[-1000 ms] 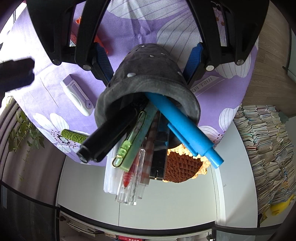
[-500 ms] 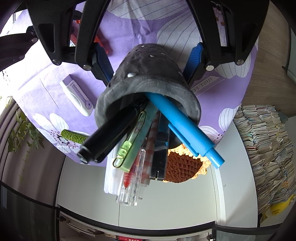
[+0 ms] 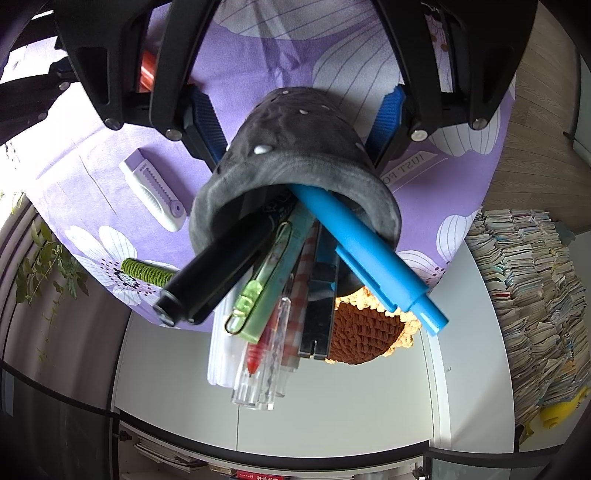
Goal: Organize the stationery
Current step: 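Move the right tool to the orange marker and grasp it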
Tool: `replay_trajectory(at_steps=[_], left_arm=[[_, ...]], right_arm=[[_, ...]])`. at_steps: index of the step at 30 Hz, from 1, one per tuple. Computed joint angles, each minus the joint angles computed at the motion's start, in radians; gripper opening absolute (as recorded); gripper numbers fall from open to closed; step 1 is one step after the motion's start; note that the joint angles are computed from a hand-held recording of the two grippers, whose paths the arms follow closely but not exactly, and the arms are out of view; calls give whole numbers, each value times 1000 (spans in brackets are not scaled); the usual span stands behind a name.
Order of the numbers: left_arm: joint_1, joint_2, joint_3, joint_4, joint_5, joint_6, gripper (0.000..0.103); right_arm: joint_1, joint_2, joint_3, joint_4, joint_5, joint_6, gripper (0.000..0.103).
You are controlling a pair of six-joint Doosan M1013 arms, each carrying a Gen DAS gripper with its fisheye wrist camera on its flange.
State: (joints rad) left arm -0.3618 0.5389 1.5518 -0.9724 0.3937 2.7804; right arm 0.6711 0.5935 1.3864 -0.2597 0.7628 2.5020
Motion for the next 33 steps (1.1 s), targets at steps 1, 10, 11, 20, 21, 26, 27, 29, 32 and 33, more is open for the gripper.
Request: replay_trajectory(at_steps=[1, 10, 11, 20, 21, 26, 27, 29, 32, 33], left_arm=[[0, 0, 0, 0, 0, 0, 71], [1, 0, -1, 6, 1, -6, 71], [0, 1, -2, 7, 1, -6, 71], [0, 1, -2, 7, 0, -6, 71], [0, 1, -2, 7, 0, -6, 71], [0, 1, -3, 8, 0, -7, 71], [1, 1, -3, 9, 0, -7, 71], [0, 1, -3, 8, 0, -7, 71], [0, 1, -2, 7, 0, -6, 71], [0, 1, -3, 8, 0, -7, 71]], right_arm=[[-1, -5, 8, 17, 12, -26, 12], [4, -57, 80, 121, 86, -173, 12], [5, -61, 87, 125, 85, -179, 12], [0, -57, 70, 51, 114, -137, 29], [-1, -53, 63, 42, 116, -143, 34], [-7, -31, 30, 27, 131, -166, 37], [-9, -34, 36, 30, 125, -168, 37], [-14, -35, 38, 32, 126, -172, 37], [-14, -31, 33, 35, 129, -182, 37], [-13, -31, 33, 34, 128, -185, 37]])
